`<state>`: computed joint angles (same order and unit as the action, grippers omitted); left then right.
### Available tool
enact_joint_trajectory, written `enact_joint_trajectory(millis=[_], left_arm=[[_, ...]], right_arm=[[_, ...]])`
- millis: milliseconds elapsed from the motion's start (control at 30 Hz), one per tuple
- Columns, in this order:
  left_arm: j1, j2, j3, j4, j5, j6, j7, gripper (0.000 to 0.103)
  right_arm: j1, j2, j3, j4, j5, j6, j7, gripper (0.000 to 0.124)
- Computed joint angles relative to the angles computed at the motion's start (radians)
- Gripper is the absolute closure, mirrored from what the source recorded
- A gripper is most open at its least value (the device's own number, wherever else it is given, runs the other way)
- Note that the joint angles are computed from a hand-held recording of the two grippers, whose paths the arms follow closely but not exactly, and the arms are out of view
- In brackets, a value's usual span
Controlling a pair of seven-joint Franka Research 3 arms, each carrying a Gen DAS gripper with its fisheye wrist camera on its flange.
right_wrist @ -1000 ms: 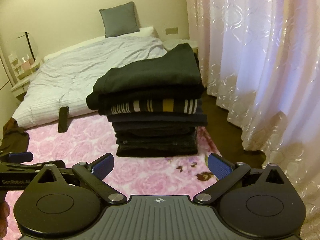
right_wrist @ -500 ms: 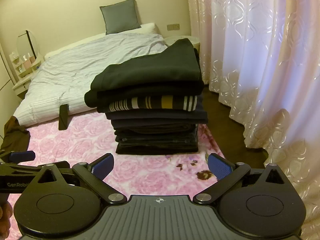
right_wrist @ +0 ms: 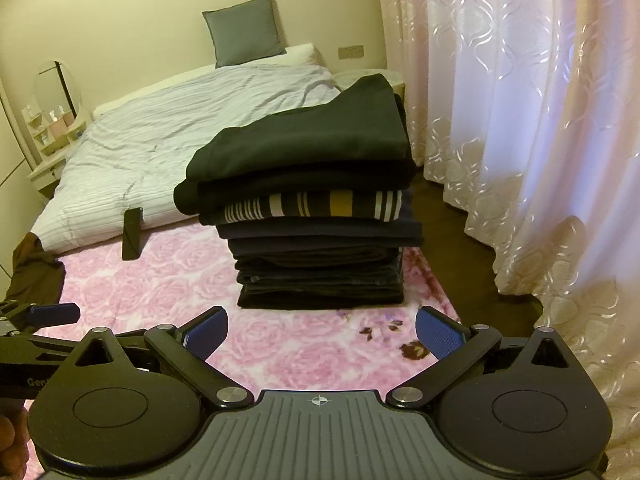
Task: Fold clothes
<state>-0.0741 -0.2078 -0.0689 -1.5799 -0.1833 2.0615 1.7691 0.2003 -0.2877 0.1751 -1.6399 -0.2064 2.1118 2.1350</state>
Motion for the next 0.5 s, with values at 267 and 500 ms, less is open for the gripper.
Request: enact_joint_trajectory(millis=[267, 500], left_arm=[[0.002, 0.002, -0.001, -0.001, 0.005, -0.003, 0.001, 0.001], [0.003, 0.003, -0.004, -0.007, 0.016, 0.005, -0.009, 0.001]], right_arm=[[0.002, 0.003, -0.001, 0.001, 0.004, -0.002, 0.000, 0.022], [0.005, 0.009, -0.003, 0.007, 0.007, -0.006, -0.001, 0.022]])
